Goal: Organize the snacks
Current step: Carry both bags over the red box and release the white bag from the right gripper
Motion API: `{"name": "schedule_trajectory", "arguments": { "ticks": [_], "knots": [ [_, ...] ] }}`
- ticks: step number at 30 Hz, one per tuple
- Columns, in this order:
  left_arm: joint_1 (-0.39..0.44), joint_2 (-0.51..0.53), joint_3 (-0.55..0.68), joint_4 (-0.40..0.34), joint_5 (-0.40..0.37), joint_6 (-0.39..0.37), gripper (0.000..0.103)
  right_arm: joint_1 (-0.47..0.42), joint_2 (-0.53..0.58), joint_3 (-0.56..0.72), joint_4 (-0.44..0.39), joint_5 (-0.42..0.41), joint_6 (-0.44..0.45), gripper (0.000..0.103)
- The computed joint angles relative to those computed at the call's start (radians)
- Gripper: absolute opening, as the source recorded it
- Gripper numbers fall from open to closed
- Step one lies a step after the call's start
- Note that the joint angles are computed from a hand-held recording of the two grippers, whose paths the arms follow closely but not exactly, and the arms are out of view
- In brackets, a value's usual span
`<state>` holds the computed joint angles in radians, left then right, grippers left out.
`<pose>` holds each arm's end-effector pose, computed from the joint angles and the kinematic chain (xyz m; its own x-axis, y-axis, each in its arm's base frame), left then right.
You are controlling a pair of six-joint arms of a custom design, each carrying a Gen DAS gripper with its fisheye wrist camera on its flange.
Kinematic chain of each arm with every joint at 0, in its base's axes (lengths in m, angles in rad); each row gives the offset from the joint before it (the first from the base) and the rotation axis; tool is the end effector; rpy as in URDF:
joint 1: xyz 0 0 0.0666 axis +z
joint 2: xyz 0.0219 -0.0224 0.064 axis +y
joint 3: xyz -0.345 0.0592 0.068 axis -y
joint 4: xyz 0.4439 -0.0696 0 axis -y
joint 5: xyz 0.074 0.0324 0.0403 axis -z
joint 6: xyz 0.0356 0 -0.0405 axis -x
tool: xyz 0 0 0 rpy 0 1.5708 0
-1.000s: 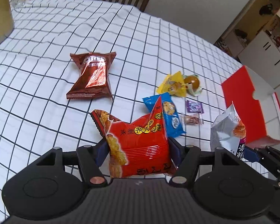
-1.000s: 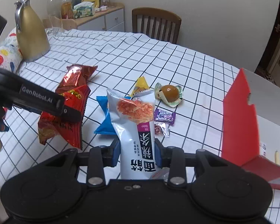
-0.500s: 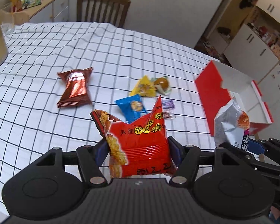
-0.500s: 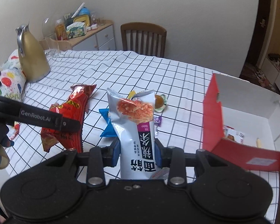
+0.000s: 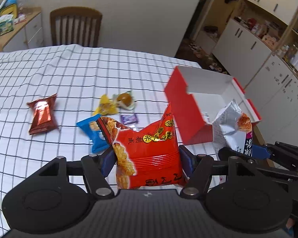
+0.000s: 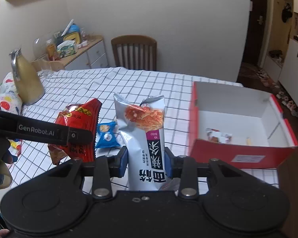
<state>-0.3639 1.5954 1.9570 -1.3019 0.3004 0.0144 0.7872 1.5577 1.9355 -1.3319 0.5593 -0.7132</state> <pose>0.5354 -0.2156 0.5435 -0.7620 0.2755 -0.5860 0.4921 0.8346 -0.2475 0.4076 0.3817 0.5551 -0.6866 0.0966 -0.7206 0.0864 0.9949 0.0510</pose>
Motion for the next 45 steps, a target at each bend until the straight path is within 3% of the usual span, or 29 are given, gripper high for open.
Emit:
{"name": "schedule_trajectory", "arguments": {
  "ticks": [17,29,41,45],
  "knots": [
    [-0.166,0.07,0.12,0.02,-0.052,0.02,0.066,-0.052,-0.188,-0.174,-0.009,0.072,-0.008,0.034],
    [-0.247,0.168,0.255,0.015,-0.122,0.048,0.066,-0.135,-0.268,-0.242,0.011,0.058,0.072,0.034],
    [-0.306,0.325,0.473,-0.019,-0.198,0.073,0.066,-0.263,-0.328,-0.304,0.072,0.019,0.183,0.034],
    [-0.317,0.427,0.631,-0.072,-0.216,0.09,0.066,-0.308,-0.333,-0.314,0.09,-0.015,0.219,0.035]
  ]
}}
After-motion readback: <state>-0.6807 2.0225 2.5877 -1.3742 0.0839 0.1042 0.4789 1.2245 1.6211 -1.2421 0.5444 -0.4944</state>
